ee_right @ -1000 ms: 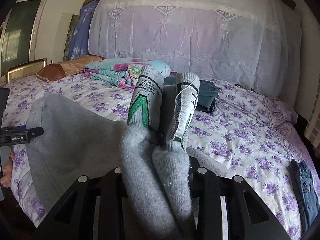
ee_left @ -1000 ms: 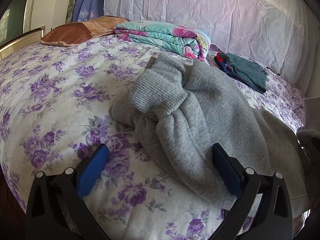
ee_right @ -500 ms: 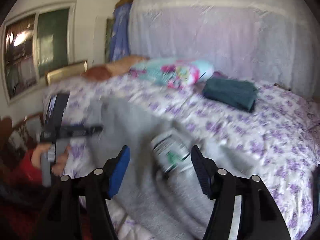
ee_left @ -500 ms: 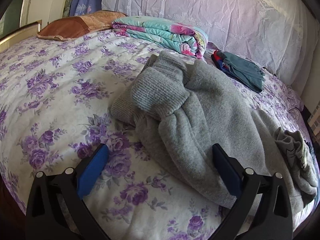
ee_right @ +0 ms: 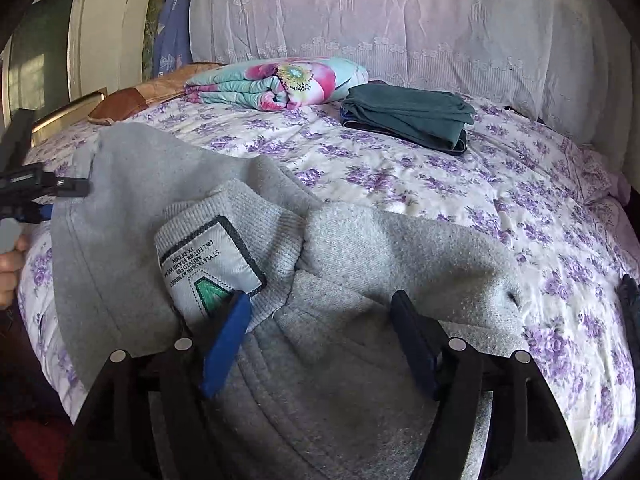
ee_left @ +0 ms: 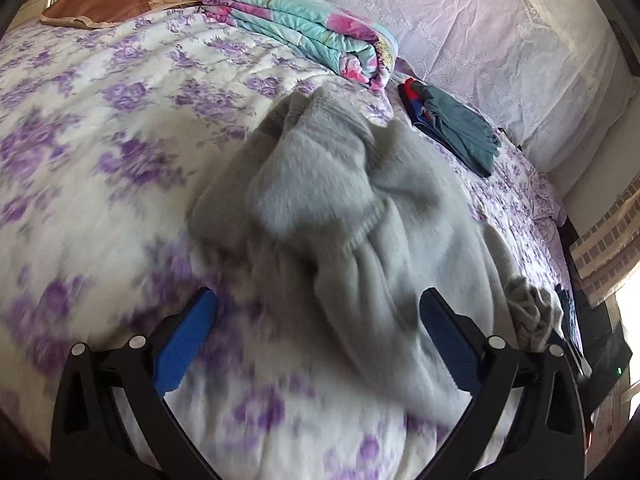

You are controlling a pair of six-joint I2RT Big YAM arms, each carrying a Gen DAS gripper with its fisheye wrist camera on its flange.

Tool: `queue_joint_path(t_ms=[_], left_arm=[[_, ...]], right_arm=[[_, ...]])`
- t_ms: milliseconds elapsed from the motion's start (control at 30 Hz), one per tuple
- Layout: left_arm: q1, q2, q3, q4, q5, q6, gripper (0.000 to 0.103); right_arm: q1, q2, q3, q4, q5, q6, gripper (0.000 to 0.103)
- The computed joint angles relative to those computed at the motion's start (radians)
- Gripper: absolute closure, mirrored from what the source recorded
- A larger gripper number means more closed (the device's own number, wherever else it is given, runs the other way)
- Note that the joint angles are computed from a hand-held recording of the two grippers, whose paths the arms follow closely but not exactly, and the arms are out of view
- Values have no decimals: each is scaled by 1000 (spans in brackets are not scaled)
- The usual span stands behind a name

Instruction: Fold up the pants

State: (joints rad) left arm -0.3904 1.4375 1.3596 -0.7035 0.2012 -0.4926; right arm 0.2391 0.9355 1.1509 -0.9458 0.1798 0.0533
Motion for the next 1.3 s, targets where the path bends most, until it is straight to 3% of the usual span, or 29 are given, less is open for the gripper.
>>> queue_joint_path(t_ms=[100, 133, 167, 267, 333, 433, 500, 633, 733, 833, 900, 1000, 1067, 1100, 1200, 1300], left_arm=[[-1, 8, 0, 49, 0, -51, 7], [2, -9, -23, 88, 12, -83, 35], [3, -22, -34, 98, 22, -109, 50], [-21, -55, -36, 99, -34, -83, 69], [-75, -75, -17, 75, -165, -11, 72], [-173, -107, 17, 70, -343, 95, 73], [-240, -119, 50, 80, -424, 161, 74], [-407, -91, 137, 101, -575, 355, 74], [-534, -19, 207, 102, -670, 503, 74], [-640, 99, 284, 38, -724, 616, 68], [-698, 175, 293, 20, -809, 704, 64], [-738, 192, 230, 125, -941, 820, 55], [-718, 164, 232, 87, -848, 781, 25], [-701, 133, 238, 60, -764, 727, 7], [-690, 42, 204, 103, -674, 702, 5], [-680, -30, 159, 175, -671, 694, 5]], right_arm=[[-8, -2, -9, 15, -8, -5, 29], [-7, -2, -12, 18, -11, -1, 29], [-3, -3, -13, 18, -9, 4, 29], [-8, -13, -15, 22, -25, 13, 28], [-40, -35, -8, 14, -94, 30, 28], [-138, -126, -4, 27, -281, 61, 24], [-220, -186, 0, 26, -308, 64, 6], [-433, -246, -25, 6, -360, 69, 5], [-642, -268, -81, -11, -542, 122, 5], [-757, -229, -84, -34, -669, 166, 5], [-784, -238, -97, -6, -691, 175, 5], [-792, -249, -91, -5, -658, 148, 5], [-800, -253, -90, 3, -665, 152, 5], [-796, -256, -88, 4, -672, 155, 5], [-729, -267, -85, 13, -634, 144, 5], [-642, -284, -77, 19, -574, 144, 5]])
